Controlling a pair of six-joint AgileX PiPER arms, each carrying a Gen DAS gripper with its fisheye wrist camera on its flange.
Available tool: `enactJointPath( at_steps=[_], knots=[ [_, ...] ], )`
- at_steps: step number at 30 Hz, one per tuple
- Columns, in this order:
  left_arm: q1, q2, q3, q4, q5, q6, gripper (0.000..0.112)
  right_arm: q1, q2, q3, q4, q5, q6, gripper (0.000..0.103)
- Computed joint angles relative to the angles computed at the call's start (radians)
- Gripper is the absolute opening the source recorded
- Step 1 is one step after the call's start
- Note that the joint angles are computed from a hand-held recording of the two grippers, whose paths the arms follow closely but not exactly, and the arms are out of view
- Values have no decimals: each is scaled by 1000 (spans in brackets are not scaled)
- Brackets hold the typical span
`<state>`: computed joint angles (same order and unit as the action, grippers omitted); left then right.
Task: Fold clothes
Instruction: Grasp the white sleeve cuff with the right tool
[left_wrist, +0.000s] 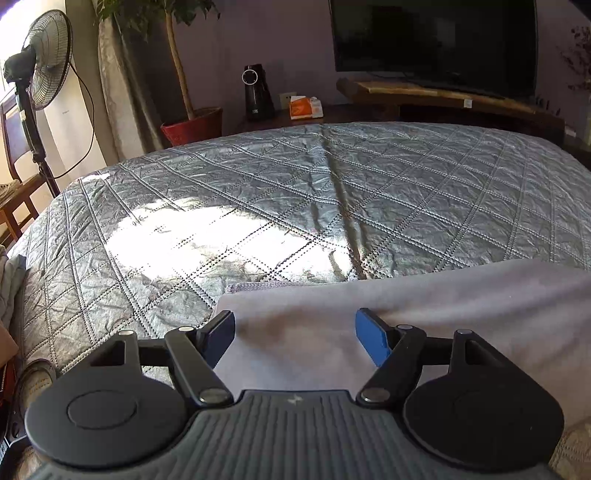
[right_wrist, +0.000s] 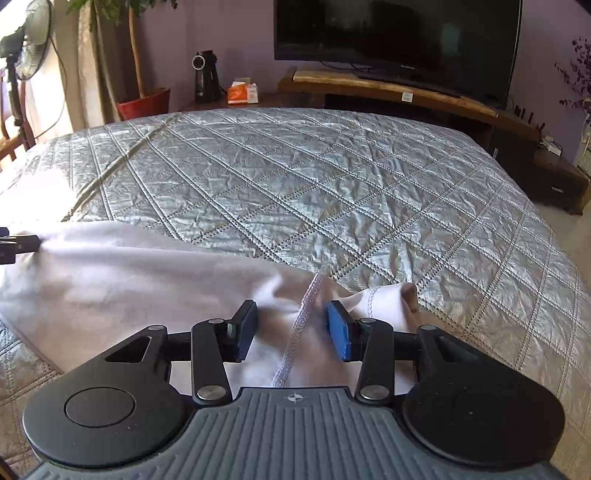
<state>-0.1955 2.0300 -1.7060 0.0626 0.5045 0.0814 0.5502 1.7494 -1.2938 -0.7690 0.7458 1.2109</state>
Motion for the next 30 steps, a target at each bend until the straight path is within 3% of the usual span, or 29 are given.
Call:
enactJointPath(
  at_steps=[2, 4, 5, 6, 7, 8, 11, 14, 16, 19, 23, 27, 30],
  knots=[
    [11, -36, 64, -74, -92, 99, 64, -6, -16, -7, 31, 4, 1, 49],
    [22, -79, 139, -260, -201, 299, 65, -9, -110, 65, -49, -46, 162, 51],
    [20, -92, 155, -355, -219, 399, 65, -3, -154, 100, -109, -55, 260, 54],
    [20, -106, 176, -448, -230, 499, 65, 18, -198, 132, -170, -24, 337, 65],
    [15, -113, 184, -540, -228, 599, 65, 40, -241, 157, -205, 15, 374, 75],
    [11, -123, 196, -632, -222, 699, 65, 74, -278, 186, -230, 58, 372, 76],
    [-14, -164, 250, -883, -205, 999, 66, 166, -330, 227, -143, 153, 151, 75],
    [-32, -203, 312, -1138, -164, 1299, 66, 260, -300, 220, -56, 266, -32, 69],
    [-48, -223, 358, -1288, -132, 1499, 66, 303, -255, 209, -82, 350, -2, 69],
    [-58, -224, 416, -1512, -70, 1789, 66, 289, -217, 201, -71, 405, 33, 68],
    [-92, -222, 447, -1616, -64, 1903, 67, 304, -221, 229, -123, 399, 91, 57],
    [-114, -208, 447, -1655, -79, 1917, 68, 296, -214, 228, -195, 379, 173, 7],
    [-124, -198, 444, -1666, -90, 1906, 68, 307, -186, 199, -258, 386, 162, 7]
  ],
)
